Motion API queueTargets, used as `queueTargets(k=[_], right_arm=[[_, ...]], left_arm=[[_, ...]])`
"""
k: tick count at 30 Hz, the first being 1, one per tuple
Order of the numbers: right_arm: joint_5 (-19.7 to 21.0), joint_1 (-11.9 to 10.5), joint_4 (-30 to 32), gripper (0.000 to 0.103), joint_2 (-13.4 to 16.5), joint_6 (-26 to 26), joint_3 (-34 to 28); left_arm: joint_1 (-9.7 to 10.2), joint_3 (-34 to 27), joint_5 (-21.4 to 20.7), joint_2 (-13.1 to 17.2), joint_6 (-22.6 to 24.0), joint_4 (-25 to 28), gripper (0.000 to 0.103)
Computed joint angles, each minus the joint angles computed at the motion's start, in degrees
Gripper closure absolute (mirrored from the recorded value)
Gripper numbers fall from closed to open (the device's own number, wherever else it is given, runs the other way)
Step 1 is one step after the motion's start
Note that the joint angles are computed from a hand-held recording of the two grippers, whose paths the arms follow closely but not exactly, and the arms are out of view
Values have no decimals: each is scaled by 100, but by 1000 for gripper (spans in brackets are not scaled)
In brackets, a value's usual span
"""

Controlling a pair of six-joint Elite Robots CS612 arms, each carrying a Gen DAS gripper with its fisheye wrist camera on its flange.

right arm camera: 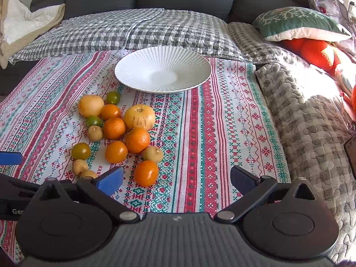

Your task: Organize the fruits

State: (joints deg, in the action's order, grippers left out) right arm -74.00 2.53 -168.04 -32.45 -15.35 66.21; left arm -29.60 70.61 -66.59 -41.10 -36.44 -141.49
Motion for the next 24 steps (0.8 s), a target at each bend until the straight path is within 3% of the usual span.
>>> queueTargets(k=[24], right_arm=[[18, 12, -27, 0, -17, -45, 18]], left_arm=[[-10, -5, 13, 1, 34, -10, 3]])
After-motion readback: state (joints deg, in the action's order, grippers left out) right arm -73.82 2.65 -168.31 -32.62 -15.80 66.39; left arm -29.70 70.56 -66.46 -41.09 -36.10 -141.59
